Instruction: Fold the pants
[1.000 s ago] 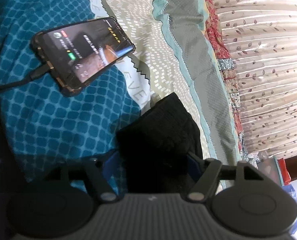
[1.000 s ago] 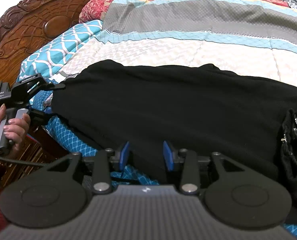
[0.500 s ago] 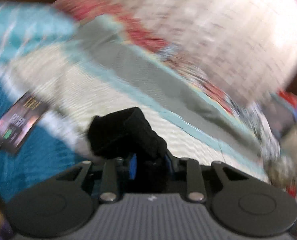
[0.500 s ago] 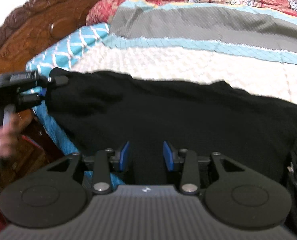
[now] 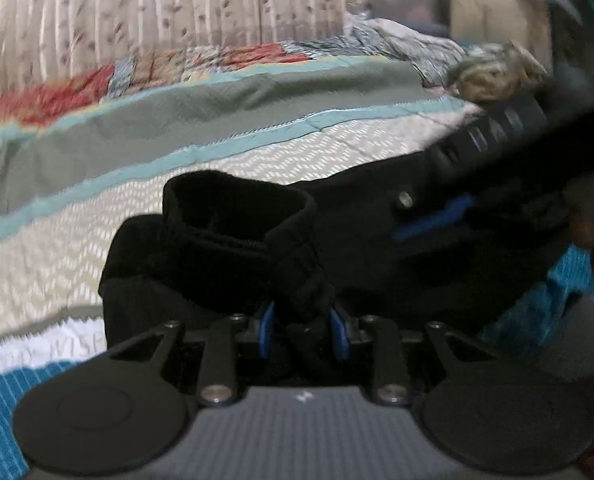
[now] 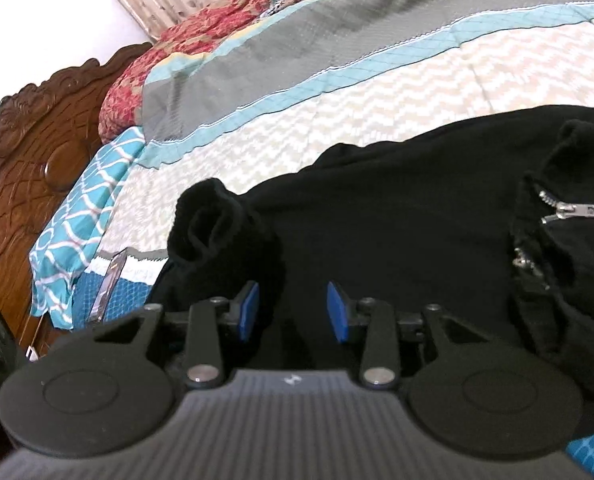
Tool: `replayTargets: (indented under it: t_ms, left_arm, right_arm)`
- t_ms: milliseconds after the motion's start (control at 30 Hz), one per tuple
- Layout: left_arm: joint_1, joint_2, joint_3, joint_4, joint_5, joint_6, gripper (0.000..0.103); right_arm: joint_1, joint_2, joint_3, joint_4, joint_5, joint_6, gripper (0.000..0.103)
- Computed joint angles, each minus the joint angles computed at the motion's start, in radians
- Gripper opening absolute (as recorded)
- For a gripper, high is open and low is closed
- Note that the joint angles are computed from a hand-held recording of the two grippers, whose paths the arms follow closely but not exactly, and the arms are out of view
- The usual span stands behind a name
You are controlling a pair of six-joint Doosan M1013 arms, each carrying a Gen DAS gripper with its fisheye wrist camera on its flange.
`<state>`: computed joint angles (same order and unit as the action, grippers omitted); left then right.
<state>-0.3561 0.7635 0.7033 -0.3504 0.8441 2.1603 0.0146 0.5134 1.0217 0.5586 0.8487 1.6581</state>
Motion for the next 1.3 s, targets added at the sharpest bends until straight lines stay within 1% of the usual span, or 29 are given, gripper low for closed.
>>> replayTargets:
  t_ms: [33,67,100,133,167,233,267,333,400,467,500,533,567,600,633,700,733,800,833,867,900,933,967,1000,1067,1100,1200,1233,1300]
  left_arm:
    - [0.0,-0.003,0.005,0.002,-0.002,0.002,0.027]
    - [0.001,-0.003,0.006,-0.001,0.001,0.001,0.027]
    - [0.001,-0.004,0.007,-0.001,0.003,0.003,0.027]
    - [0.002,-0.01,0.017,-0.002,-0.001,0.01,0.027]
    - [0.002,-0.012,0.019,0.002,-0.001,0.013,0.027]
    - [-0.001,-0.011,0.019,0.011,-0.002,0.017,0.028]
    - [-0.002,-0.009,0.016,0.012,0.0,0.019,0.028]
    - [-0.004,-0.004,0.004,0.016,0.008,0.015,0.028]
    - [-0.008,0.004,-0.011,0.029,0.012,0.005,0.029]
    - [-0.009,-0.003,0.0,0.034,0.003,0.009,0.029]
    - [-0.01,-0.005,0.003,0.037,-0.001,0.01,0.03]
    - [-0.009,-0.008,0.009,0.04,-0.005,0.013,0.032]
    - [-0.008,-0.011,0.014,0.039,-0.006,0.017,0.033]
    - [-0.008,-0.017,0.023,0.042,-0.012,0.019,0.034]
    - [-0.006,-0.022,0.032,0.042,-0.017,0.02,0.034]
    - [0.003,-0.034,0.047,0.014,-0.021,0.023,0.035]
    - [0.01,-0.037,0.046,-0.011,-0.013,0.02,0.035]
    - [0.035,-0.037,0.031,-0.11,0.027,0.009,0.035]
    - [0.05,-0.034,0.018,-0.176,0.055,0.002,0.036]
    - [0.072,-0.025,-0.005,-0.264,0.098,-0.011,0.039]
    - [0.088,-0.016,-0.023,-0.33,0.131,-0.028,0.04]
    - [0.102,-0.009,-0.037,-0.385,0.155,-0.052,0.04]
    - [0.115,-0.002,-0.047,-0.422,0.165,-0.091,0.04]
    - [0.122,0.002,-0.055,-0.435,0.167,-0.126,0.04]
    - [0.134,0.015,-0.076,-0.434,0.163,-0.212,0.04]
    - [0.138,0.025,-0.091,-0.42,0.166,-0.255,0.04]
    - [0.137,0.053,-0.147,-0.346,0.186,-0.372,0.04]
    - [0.136,0.064,-0.165,-0.336,0.196,-0.39,0.04]
    - [0.13,0.084,-0.2,-0.317,0.223,-0.415,0.04]
  right_arm:
    - [0.0,0.0,0.0,0.014,-0.007,-0.006,0.053]
    - [-0.001,0.0,0.001,0.03,-0.02,-0.014,0.059]
    - [0.0,0.0,0.002,0.049,-0.035,-0.026,0.068]
    - [-0.002,0.004,-0.002,0.074,-0.043,-0.045,0.073]
    - [-0.002,0.01,-0.011,0.096,-0.047,-0.066,0.076]
    - [0.006,0.028,-0.045,0.097,-0.041,-0.091,0.088]
    - [0.008,0.042,-0.067,0.093,-0.022,-0.117,0.09]
    - [0.016,0.076,-0.124,0.07,0.038,-0.162,0.09]
    - [0.03,0.119,-0.195,0.027,0.106,-0.173,0.09]
    - [0.042,0.171,-0.28,-0.001,0.196,-0.18,0.087]
    - [0.048,0.197,-0.323,-0.021,0.24,-0.178,0.077]
    - [0.052,0.218,-0.356,-0.027,0.281,-0.181,0.063]
    - [0.055,0.238,-0.388,-0.031,0.318,-0.18,0.055]
    - [0.058,0.24,-0.39,-0.05,0.323,-0.173,0.036]
    - [0.059,0.237,-0.383,-0.058,0.31,-0.169,0.029]
    - [0.047,0.215,-0.345,-0.015,0.272,-0.151,0.024]
    - [0.04,0.204,-0.324,0.013,0.246,-0.13,0.023]
    - [0.015,0.163,-0.243,0.119,0.163,-0.091,0.023]
    - [0.0,0.142,-0.194,0.202,0.124,-0.094,0.023]
    - [-0.018,0.118,-0.137,0.305,0.086,-0.11,0.023]
    - [-0.03,0.1,-0.094,0.366,0.061,-0.117,0.023]
    - [-0.036,0.082,-0.059,0.375,0.036,-0.099,0.024]
    - [-0.038,0.069,-0.037,0.332,0.022,-0.059,0.024]
    - [-0.036,0.064,-0.032,0.253,0.029,-0.014,0.026]
    - [-0.025,0.052,-0.025,0.072,0.046,0.075,0.036]
    - [-0.023,0.039,-0.005,0.039,0.03,0.09,0.047]
    - [-0.022,0.005,0.041,0.008,-0.036,0.103,0.052]
    - [-0.019,-0.006,0.051,-0.026,-0.065,0.113,0.057]
    - [-0.016,-0.008,0.051,-0.058,-0.098,0.113,0.06]
